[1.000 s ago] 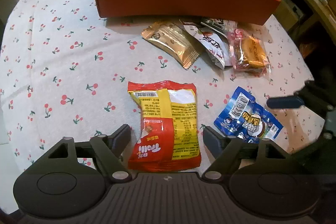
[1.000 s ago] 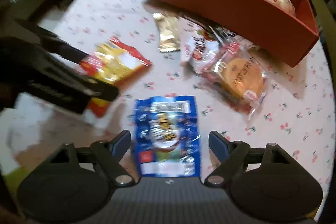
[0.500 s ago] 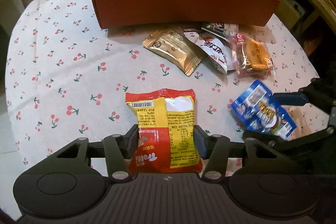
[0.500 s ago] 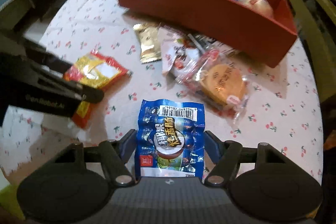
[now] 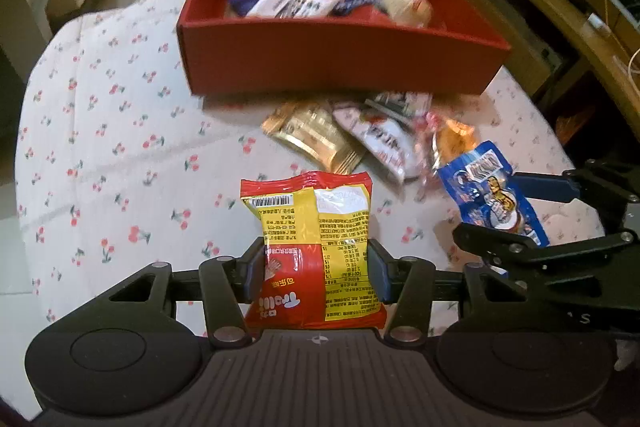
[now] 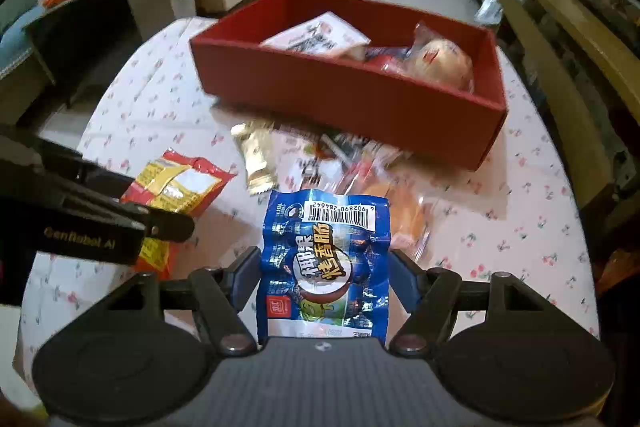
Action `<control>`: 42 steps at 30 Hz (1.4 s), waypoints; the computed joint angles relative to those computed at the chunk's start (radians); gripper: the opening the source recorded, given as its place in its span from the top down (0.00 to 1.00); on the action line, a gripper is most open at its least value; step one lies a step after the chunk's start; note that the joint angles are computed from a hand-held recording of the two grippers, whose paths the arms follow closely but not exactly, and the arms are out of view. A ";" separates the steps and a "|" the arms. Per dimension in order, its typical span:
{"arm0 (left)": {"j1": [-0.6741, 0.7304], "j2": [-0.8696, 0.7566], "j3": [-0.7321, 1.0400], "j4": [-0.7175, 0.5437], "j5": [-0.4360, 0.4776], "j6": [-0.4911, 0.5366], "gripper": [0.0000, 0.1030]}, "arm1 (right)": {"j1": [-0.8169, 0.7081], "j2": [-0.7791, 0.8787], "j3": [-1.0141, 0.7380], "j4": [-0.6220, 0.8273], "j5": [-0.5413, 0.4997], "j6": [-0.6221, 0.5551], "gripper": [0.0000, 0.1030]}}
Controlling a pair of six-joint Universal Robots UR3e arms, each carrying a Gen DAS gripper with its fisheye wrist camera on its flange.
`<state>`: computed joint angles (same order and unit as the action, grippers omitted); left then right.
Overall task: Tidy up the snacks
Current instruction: 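Lift both packs and carry them over the red box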
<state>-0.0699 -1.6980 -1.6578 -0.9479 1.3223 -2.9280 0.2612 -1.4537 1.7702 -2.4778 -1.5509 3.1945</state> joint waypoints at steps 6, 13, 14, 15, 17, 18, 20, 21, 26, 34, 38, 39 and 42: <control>-0.001 -0.020 0.059 0.021 -0.021 -0.019 0.43 | -0.010 0.019 -0.042 -0.034 -0.015 0.032 0.14; -0.018 -0.098 0.197 0.031 -0.032 -0.054 0.43 | -0.036 0.059 -0.118 -0.076 -0.010 0.069 0.15; -0.024 -0.112 0.220 0.034 -0.024 -0.060 0.43 | -0.038 0.068 -0.134 -0.081 -0.012 0.073 0.15; -0.028 -0.126 0.241 0.038 -0.021 -0.062 0.43 | -0.040 0.077 -0.150 -0.084 -0.015 0.076 0.15; -0.033 -0.157 0.293 0.034 -0.017 -0.068 0.43 | -0.045 0.092 -0.174 -0.089 -0.019 0.084 0.15; -0.033 -0.173 0.320 0.027 -0.020 -0.070 0.43 | -0.050 0.100 -0.188 -0.090 -0.019 0.087 0.15; -0.035 -0.207 0.373 0.018 -0.022 -0.081 0.43 | -0.059 0.119 -0.216 -0.095 -0.020 0.095 0.15; -0.039 -0.226 0.402 0.016 -0.019 -0.086 0.43 | -0.062 0.127 -0.228 -0.099 -0.023 0.099 0.15; -0.056 -0.317 0.552 -0.008 -0.004 -0.098 0.43 | -0.080 0.180 -0.305 -0.101 -0.031 0.113 0.15; -0.071 -0.466 0.786 -0.054 0.016 -0.133 0.45 | -0.104 0.296 -0.462 -0.098 -0.040 0.122 0.15; -0.083 -0.544 0.907 -0.087 0.041 -0.144 0.45 | -0.110 0.357 -0.540 -0.088 -0.051 0.116 0.15; -0.085 -0.561 0.930 -0.094 0.047 -0.144 0.45 | -0.111 0.370 -0.556 -0.083 -0.051 0.116 0.15; -0.090 -0.608 1.003 -0.125 0.059 -0.152 0.45 | -0.118 0.404 -0.598 -0.070 -0.047 0.115 0.15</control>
<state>-0.1597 -2.3058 -0.6552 -1.0728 1.3815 -3.0801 0.1428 -1.0493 1.1718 -2.5476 -1.5981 3.3091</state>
